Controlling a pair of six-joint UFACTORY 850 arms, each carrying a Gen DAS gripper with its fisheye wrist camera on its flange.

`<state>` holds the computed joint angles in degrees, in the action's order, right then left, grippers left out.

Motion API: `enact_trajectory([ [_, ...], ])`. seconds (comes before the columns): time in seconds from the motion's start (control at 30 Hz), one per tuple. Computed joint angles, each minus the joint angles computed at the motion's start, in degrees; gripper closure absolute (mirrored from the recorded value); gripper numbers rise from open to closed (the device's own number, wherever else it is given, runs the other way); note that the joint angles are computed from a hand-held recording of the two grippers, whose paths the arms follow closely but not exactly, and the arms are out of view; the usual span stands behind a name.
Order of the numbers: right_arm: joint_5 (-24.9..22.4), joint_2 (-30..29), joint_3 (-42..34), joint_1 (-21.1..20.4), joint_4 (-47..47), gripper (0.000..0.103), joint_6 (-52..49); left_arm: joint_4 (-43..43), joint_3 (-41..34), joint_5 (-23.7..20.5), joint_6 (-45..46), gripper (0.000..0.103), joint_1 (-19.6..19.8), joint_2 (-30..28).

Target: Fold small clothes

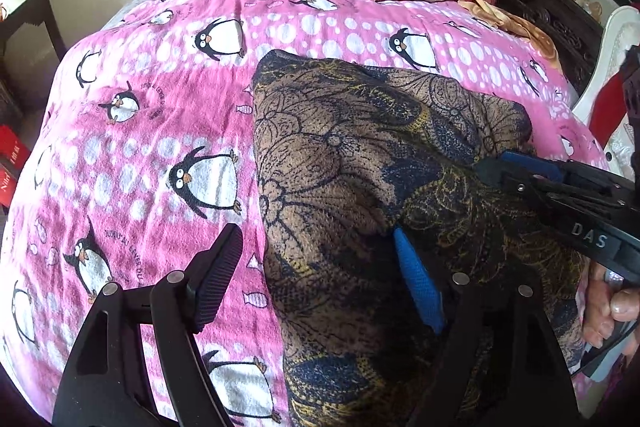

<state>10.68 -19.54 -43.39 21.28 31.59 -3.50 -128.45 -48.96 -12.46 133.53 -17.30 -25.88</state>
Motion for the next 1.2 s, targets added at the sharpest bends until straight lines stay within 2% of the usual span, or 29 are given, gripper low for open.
enact_trajectory([
  [0.13,1.28,4.16,2.08,2.22,17.79,0.069,-15.96,-7.07,1.73,-0.05,7.39,0.025,0.11,2.08],
  [0.2,1.9,6.48,3.46,3.59,23.04,0.069,-21.42,-5.77,2.48,-0.54,6.07,0.025,0.46,3.08],
  [0.3,2.23,9.71,5.78,5.53,24.24,0.069,-22.11,0.34,3.79,-1.79,-0.24,0.025,1.31,4.85],
  [0.43,1.45,12.31,8.48,7.7,21.47,0.067,-17.86,0.65,6.57,-3.05,0.06,0.025,1.93,7.66],
  [0.57,2.1,10.98,9.71,9.56,30.69,0.065,-25.33,3.28,8.91,-4.15,-2.07,0.025,2.25,8.65],
  [0.67,3.62,8.23,9.46,11.22,44.08,0.065,-38.24,-1.47,9.64,-1.5,3.44,0.025,0.83,7.47],
  [0.73,5.92,7.9,9.91,12.4,43.88,0.065,-37.39,-5.8,10.37,-1.0,8.31,0.025,0.15,6.99],
  [0.8,5.49,8.47,9.8,12.38,47.4,0.065,-40.36,-11.51,11.42,-1.74,13.71,0.025,-0.09,7.43],
  [0.9,4.91,11.12,10.57,12.21,49.69,0.065,-41.0,-11.51,12.99,-4.04,12.74,0.025,0.58,9.27],
  [0.97,6.43,13.3,11.32,12.92,50.74,0.065,-40.28,-15.1,14.38,-5.56,16.06,0.025,0.87,11.27],
  [1.0,7.68,14.32,11.59,13.48,51.85,0.061,-40.34,-17.8,15.01,-5.91,18.88,0.025,0.75,12.33],
  [1.1,11.1,17.14,12.21,15.25,53.51,0.039,-39.24,-26.58,16.44,-6.1,28.17,0.025,0.07,15.36],
  [1.2,14.15,18.89,11.94,17.68,54.72,0.039,-39.19,-29.0,18.03,-7.39,30.23,0.025,0.28,18.59],
])
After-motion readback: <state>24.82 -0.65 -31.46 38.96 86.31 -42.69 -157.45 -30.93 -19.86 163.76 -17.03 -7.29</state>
